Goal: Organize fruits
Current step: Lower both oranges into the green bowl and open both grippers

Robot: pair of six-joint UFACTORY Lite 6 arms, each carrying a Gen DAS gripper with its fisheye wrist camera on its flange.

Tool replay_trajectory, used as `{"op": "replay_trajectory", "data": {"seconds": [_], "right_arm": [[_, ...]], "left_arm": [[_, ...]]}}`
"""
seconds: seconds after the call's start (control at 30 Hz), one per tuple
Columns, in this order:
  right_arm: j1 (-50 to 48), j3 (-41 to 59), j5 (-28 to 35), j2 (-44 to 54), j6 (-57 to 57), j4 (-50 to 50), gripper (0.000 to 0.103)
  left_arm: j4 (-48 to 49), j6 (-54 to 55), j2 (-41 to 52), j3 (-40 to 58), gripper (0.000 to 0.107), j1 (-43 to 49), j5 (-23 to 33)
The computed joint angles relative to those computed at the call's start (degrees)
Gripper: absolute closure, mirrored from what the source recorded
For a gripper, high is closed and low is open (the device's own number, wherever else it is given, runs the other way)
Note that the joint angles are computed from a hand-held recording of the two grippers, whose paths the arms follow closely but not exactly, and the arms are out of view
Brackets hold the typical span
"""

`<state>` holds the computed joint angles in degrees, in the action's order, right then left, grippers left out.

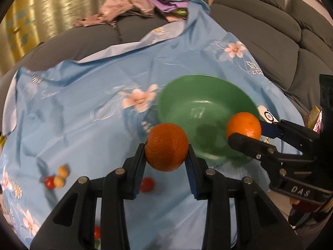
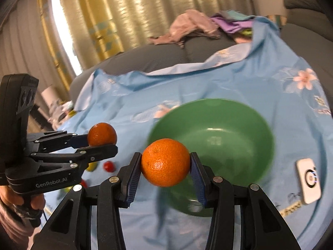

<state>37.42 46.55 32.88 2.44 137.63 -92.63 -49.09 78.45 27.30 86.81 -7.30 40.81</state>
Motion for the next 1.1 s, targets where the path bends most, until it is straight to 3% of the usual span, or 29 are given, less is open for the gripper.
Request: {"op": "replay_trajectory", "data": {"seconds": [0.43, 0.77, 0.93, 1.1], "right_arm": [[-6.2, -11.6, -0.5, -6.8, 7.0, -5.5, 0.055], [-5.8, -11.8, 0.4, -6.5, 6.5, -5.7, 0.055], [-3.5, -12.0, 2.9, -7.7, 5.0, -3.7, 0.055], [-0.7, -13.2, 4.5, -9.3, 7.7, -5.3, 0.054]], "left_arm": [[11.0, -11.6, 4.0, 0.8, 0.07, -11.7, -8.5], [14.8, -15.4, 4.0, 0.2, 0.068, -13.7, -12.0], [13.7, -14.7, 1.5, -2.0, 0.04, -12.1, -13.1], [11.1, -13.1, -2.5, -5.8, 0.027, -8.4, -12.5]]}}
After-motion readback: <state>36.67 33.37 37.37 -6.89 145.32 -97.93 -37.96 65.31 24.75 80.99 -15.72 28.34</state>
